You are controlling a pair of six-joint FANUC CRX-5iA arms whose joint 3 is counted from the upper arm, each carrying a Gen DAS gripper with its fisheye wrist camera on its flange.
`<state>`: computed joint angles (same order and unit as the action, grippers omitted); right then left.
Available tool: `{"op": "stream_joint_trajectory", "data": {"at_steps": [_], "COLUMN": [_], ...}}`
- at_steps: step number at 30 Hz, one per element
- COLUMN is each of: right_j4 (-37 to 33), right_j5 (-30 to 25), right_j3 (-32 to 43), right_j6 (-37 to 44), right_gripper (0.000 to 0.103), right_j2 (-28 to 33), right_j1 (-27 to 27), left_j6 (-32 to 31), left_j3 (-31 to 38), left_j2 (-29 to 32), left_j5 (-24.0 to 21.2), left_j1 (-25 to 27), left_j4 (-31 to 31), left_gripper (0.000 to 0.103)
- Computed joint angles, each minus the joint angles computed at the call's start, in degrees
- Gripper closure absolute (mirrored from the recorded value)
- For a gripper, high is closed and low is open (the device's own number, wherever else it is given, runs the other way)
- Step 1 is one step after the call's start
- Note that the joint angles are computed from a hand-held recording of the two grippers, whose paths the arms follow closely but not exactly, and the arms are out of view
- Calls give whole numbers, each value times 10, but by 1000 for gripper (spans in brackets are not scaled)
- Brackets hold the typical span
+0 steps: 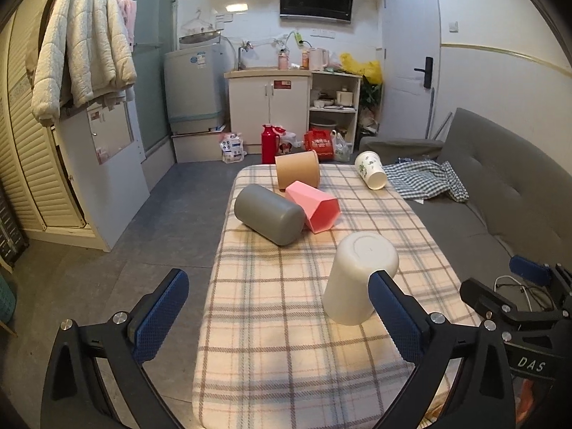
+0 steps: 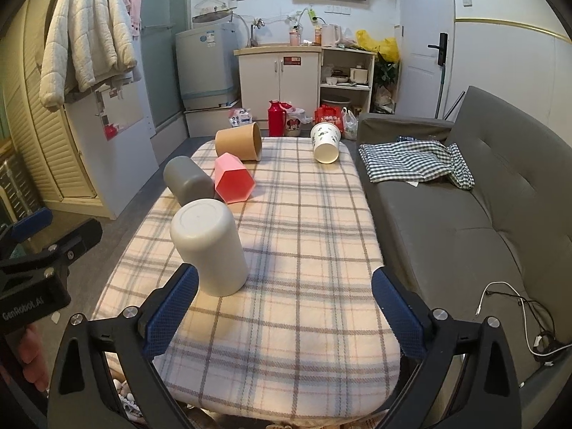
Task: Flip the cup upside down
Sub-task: 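Open the left gripper and withdraw from the upside-down cup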
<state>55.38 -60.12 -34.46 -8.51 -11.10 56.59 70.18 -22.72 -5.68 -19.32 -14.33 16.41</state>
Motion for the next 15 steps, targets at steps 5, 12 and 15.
{"op": "stream_joint_trajectory", "data": {"at_steps": [5, 12, 15], "right_j4": [-2, -4, -4], "right_j5": [2, 6, 7], "right_j3": [-2, -3, -3], "right_j6": [-5, -6, -7], "right_gripper": [3, 0, 0], "right_j2": [0, 1, 1], "right_j1": [-1, -3, -3], "left_j6": [6, 26, 30], "left_j3": [3, 11, 11], "left_j2": [-1, 4, 4], "left_j5": [-7, -20, -21], "left_j1": [-4, -5, -5], "left_j4": [-13, -29, -33], "left_gripper": [0, 0, 0]}}
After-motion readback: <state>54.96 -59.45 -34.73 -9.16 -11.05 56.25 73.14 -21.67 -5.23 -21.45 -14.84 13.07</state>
